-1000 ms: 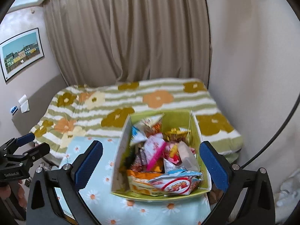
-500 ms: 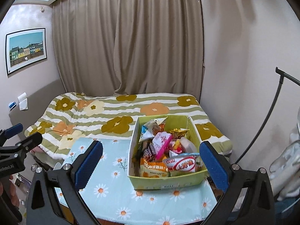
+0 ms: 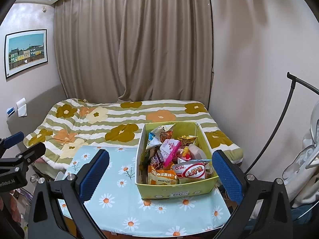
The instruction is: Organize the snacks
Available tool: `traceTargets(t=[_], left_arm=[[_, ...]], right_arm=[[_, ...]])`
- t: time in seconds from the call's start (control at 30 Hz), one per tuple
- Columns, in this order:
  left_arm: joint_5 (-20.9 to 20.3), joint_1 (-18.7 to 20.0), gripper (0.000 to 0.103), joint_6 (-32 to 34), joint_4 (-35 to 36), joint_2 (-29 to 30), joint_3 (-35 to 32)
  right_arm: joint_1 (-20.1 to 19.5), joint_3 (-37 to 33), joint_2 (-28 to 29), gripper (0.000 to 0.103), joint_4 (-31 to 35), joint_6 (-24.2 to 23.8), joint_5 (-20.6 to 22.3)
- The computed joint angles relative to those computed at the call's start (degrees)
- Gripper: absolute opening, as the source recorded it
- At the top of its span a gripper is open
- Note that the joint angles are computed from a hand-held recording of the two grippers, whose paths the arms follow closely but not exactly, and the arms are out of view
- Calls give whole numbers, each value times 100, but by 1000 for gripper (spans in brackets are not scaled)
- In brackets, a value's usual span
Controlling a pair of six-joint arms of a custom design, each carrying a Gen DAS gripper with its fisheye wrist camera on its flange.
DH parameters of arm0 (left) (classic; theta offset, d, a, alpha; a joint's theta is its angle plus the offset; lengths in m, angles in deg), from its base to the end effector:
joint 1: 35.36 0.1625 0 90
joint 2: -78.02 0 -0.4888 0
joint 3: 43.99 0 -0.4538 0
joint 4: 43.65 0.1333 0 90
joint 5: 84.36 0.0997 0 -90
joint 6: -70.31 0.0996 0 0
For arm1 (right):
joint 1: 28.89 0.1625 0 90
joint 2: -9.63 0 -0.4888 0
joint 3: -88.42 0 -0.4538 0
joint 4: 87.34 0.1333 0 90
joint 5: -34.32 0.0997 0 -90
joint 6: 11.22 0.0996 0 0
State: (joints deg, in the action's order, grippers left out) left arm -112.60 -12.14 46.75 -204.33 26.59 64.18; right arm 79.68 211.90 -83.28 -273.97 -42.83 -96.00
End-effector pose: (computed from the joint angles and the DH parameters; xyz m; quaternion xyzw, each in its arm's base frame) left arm -0.5210 -0.4640 0.1435 0.2558 0.8150 -0.4347 0.2853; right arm 0.2168 -0.4291 0.4802 0.1636 -0.7924 0.4756 0.3452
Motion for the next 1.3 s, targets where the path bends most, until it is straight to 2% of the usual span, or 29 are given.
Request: traceTargets(t=[0.77,1.3], left_arm=[[246,32,103,-217,126,10,-56],[257,37,103,-246,181,-43,-6]], right_arm=[[-37,-109,11,102,136,63,-52],[-56,-132,14,102,179,69,-53]])
